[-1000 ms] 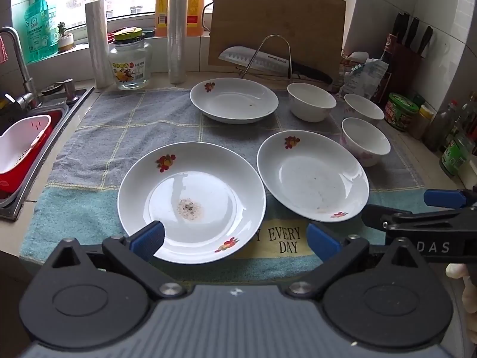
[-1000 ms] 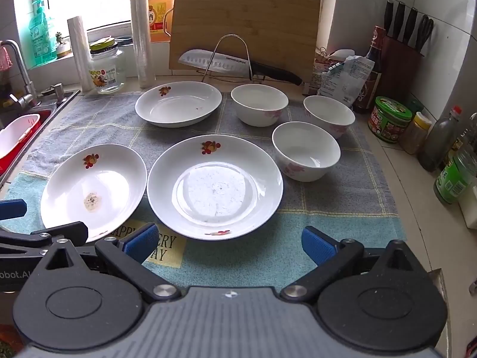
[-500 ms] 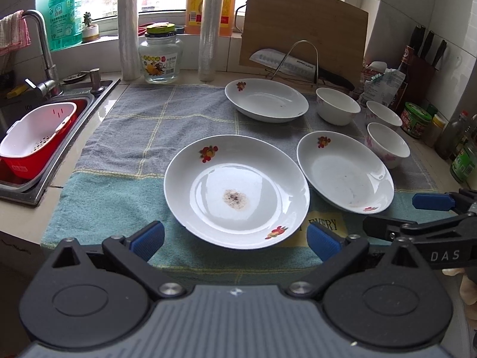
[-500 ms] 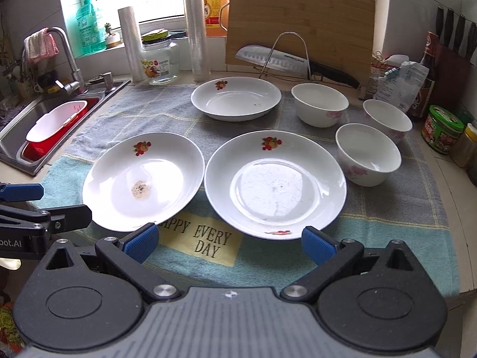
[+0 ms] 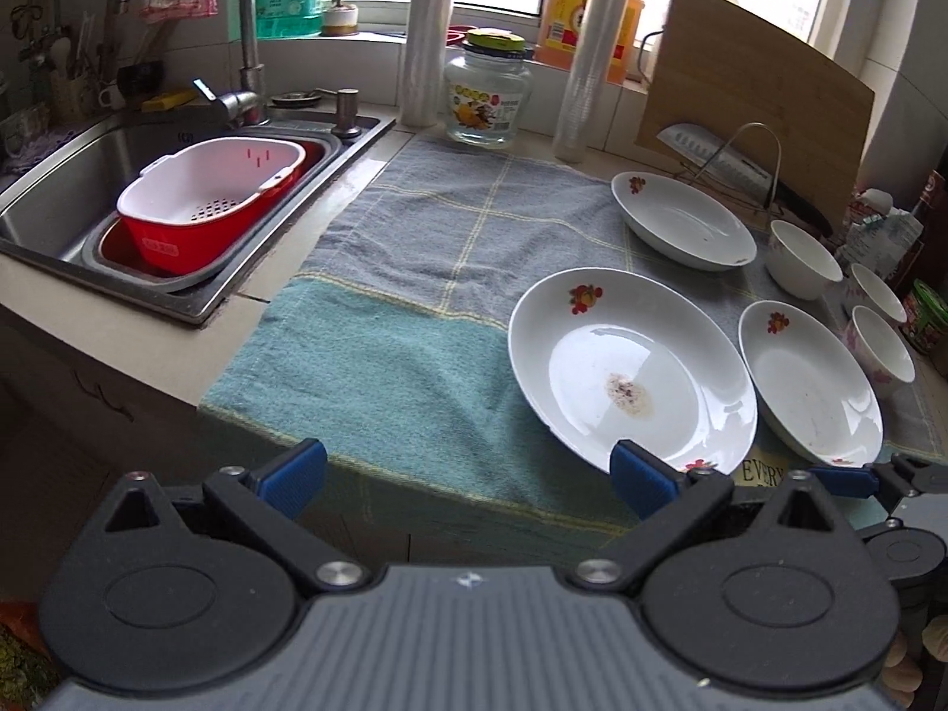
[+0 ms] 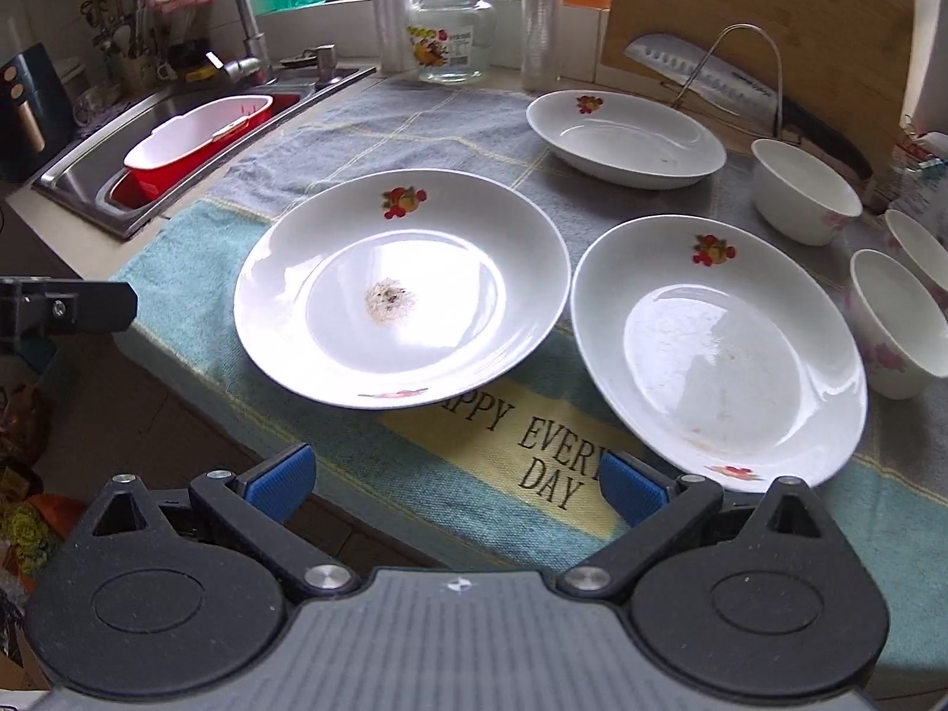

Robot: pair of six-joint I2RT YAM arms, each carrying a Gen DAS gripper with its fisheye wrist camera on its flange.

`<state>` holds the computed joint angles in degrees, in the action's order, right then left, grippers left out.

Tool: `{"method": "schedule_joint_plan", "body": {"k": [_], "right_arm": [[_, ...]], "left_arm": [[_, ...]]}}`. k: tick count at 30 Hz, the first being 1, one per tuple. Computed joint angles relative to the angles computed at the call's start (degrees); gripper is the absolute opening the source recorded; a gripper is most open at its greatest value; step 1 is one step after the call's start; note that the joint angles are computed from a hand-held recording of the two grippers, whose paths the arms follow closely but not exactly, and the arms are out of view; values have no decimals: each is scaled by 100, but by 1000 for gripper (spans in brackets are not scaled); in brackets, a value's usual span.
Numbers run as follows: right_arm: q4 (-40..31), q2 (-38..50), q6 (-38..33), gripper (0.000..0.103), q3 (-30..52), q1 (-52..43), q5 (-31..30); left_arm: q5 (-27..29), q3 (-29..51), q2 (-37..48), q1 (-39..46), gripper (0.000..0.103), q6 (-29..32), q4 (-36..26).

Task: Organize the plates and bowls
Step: 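Move the left tool toward the rim of the stained white plate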

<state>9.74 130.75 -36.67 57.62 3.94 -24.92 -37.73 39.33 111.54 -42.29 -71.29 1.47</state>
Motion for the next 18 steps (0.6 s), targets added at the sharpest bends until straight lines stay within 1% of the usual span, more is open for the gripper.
{"method": "schedule_joint_plan", "body": {"k": [3,8,12,15,18], "right_arm": [[-197,329,-159,103,327,59,-153],[-61,702,-470,103,565,175,-249],[110,915,-671,103,706,241,-396],[193,1012,-708,103,799,276,-506],[400,1109,-615,103,836,314,-518]], "left_arm": [[-45,136,2,7,101,-258,-313],[-123,669,179,-52,101,-743,-1171],[-140,1011,301,-68,101,-942,-1726],[-128,1139,336,-42,101,-957,-1874],[-41,1217,359,59,101,-693,-1770]]}}
